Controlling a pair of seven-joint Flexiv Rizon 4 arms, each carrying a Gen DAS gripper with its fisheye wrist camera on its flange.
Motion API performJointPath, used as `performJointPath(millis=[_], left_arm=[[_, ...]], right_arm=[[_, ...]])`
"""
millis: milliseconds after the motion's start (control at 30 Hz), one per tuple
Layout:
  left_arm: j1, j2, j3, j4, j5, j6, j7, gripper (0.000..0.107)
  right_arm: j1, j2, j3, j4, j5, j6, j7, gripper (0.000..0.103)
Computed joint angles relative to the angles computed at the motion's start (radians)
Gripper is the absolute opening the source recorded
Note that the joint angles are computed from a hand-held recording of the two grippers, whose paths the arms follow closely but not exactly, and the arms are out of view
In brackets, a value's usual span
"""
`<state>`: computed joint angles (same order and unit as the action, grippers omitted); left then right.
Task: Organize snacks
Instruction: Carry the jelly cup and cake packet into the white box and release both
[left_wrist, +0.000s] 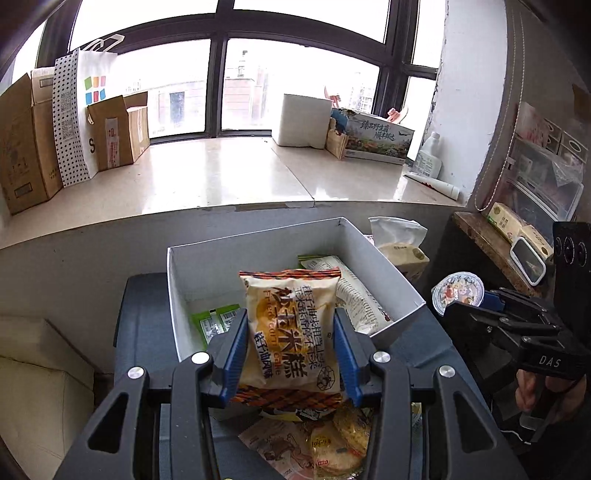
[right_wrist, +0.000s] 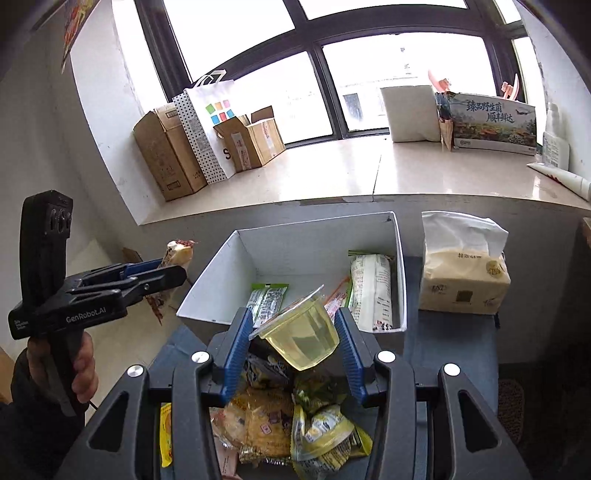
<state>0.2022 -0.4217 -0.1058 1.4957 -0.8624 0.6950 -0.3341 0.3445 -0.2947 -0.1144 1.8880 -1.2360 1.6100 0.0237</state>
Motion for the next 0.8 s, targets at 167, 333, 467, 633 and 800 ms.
performJointPath(millis=[167,333,467,633,800], left_arm=[[-0.018,-0.099,0.004,-0.113,0.089,0.021,-0.105,0.049],[-0.016,-0.177,-0.006,-0.199,0.173,0.030,-0.196,0.049],[-0.011,-0.211,-0.013,-0.236,0.217,0.033,-0.243,0.052],[0.015,-0.226,-0.036,-0.252,0.211,0.016,-0.267,0.103],[0.022,-0.225,-0.036,-0.252,0.216,0.027,-0.269,0.103]], right_arm=[[-0.086,-0.129,0.173,-0.153,0.338,-0.094,-0.330,0.050],[-0.111,-0.240,0.268,-0.309,0.522,-0.233,-0.534,0.050],[-0.097,-0.290,0.277,-0.378,0.614,-0.285,-0.607,0.051],[-0.069,-0.297,0.244,-0.395,0.710,-0.287,-0.624,0.091],[-0.010,-0.259,0.164,-0.349,0.749,-0.266,-0.626,0.091]])
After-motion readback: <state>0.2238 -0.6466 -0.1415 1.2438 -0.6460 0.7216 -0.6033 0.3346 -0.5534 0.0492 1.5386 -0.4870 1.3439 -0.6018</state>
